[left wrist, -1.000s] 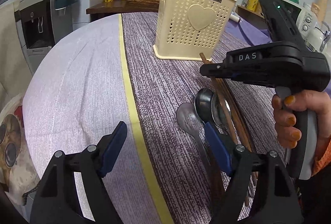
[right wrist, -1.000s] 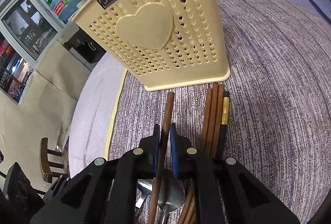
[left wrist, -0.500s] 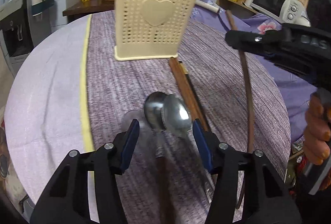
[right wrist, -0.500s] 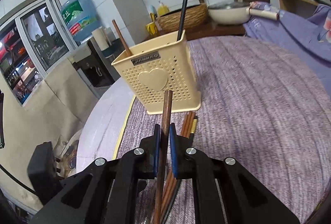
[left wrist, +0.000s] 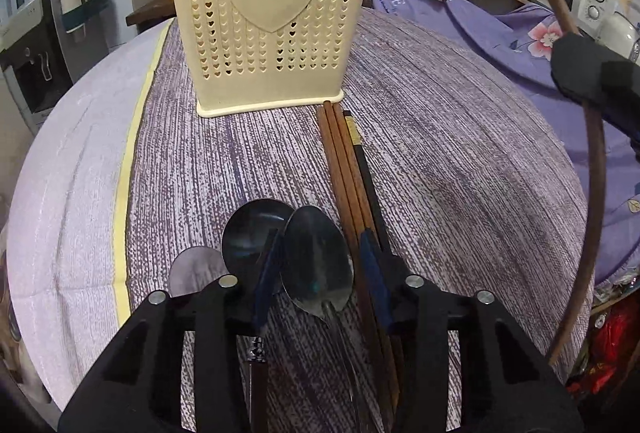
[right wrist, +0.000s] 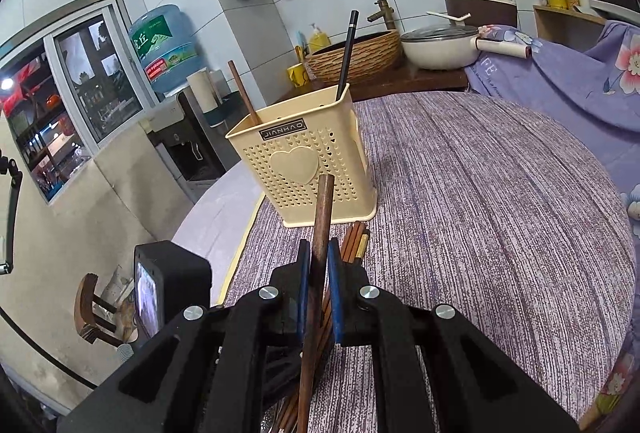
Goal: Organize utensils
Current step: 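Grasp a steel spoon with the left tool while the right tool grasps a brown chopstick, then lift the spoon and chopstick and carry both above the utensil holder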
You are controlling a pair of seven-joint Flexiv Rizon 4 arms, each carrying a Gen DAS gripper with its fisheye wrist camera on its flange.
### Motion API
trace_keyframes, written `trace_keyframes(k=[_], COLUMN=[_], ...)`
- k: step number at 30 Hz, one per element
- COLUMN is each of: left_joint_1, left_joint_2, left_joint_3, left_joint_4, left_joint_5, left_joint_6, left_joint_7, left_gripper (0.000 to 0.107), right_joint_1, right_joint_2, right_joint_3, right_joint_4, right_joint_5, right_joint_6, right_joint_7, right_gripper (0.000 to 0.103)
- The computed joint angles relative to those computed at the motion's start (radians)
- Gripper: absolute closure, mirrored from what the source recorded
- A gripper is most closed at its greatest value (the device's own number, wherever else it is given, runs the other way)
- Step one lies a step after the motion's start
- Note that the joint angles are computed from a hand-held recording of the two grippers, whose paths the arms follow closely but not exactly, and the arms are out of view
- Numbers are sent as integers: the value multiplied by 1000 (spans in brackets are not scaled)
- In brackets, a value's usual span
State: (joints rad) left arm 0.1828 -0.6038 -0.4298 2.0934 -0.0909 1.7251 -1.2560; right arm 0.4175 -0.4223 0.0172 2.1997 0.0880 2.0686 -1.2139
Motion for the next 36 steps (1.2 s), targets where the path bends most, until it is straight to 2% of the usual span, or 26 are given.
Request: trace_keyframes(k=[7,10,13,18,23,27,36], left_joint_1=[-118,-108,-63,58,257,374,530], left_joint_2=[9,7,1,13,34,53,67], left_joint_3=[124,114,69,-47,-221,-314,-446], left_joint_4=[-31,-30,-23,24,77,113,156], left_joint_5=[-12,-11,-6,57,165,248,350], left_joint_6=[3,6,11,89,141,165,177], left_joint_7=[-11,-8,-2,-10,-70,-123,-183], left_gripper=[71,71,72,72,72,72,72], right_joint_1=[30,40,53,67,104,113,258], right_joint_2=[2,5,10,18,46,64,112], right_joint_3=[-21,-26,-33,-41,-65,-68,-172], right_joint_4=[3,4,5,5,11,12,6], right_joint_5=[29,38,51,69,96,110,226], right_joint_6=[6,6,4,-5,-8,-15,-37], right_joint_7=[-27,-39,-51,-64,-103,-126,-249], right_gripper=[94,94,94,94,95,95,95])
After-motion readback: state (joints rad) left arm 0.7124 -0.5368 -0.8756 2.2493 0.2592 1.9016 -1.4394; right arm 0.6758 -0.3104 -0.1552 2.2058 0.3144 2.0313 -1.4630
